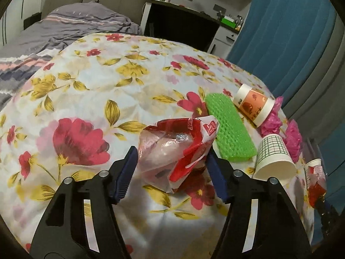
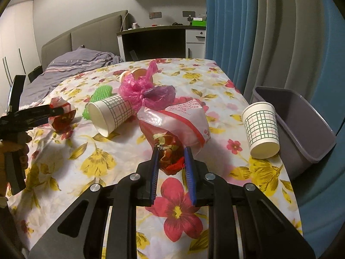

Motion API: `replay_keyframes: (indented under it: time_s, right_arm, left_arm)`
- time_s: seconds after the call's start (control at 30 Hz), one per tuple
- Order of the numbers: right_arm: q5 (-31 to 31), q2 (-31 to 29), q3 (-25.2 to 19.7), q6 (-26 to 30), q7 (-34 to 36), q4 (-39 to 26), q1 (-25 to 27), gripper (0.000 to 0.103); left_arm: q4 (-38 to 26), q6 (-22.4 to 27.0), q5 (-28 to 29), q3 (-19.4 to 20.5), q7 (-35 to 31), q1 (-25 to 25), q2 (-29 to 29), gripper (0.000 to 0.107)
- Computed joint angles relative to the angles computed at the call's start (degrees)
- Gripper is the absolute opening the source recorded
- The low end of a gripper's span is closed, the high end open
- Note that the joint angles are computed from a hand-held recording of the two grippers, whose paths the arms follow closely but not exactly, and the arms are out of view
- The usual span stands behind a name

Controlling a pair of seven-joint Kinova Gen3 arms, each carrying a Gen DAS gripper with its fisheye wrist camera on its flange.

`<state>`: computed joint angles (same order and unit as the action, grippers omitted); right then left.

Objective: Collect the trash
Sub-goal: 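Grasp a red-white snack wrapper with the right gripper while the left grasps another wrapper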

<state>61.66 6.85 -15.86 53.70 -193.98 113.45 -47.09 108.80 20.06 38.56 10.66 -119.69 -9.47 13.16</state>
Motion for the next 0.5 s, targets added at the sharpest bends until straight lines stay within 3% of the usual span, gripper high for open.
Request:
replay_keyframes:
  time_s: [0.07,0.17,0.27,0.5]
  right_arm:
    - [0.08,-0.08,0.02,-0.21,-0.33,0.16,0.05,0.024]
    - [0.26,-0.1,-0.05,-0.14,-0.82,0.27,-0.03,0.024]
    - [0.58,-0.48,-0.16,-0.06,-1.53,0.73,-0.08,0.024]
    - [1.76,-1.53,-0.96,0.8,-3.73,1.98,-0.23,0.024]
  left_arm:
    - [0.81,-0.9,2.06,1.74,-2.53,-1.46,-0.25,0.05]
    - [1.62,-2.03,1.58,0.72,-2.05,0.07,-1.1,0.043]
    - [3.12,-2.98,4.59,1.72,-3.98,-1.0,-2.46,0.034]
    - [10.5,-8.96,14.25,1.0,-9.11,1.41,-9.99,0.031]
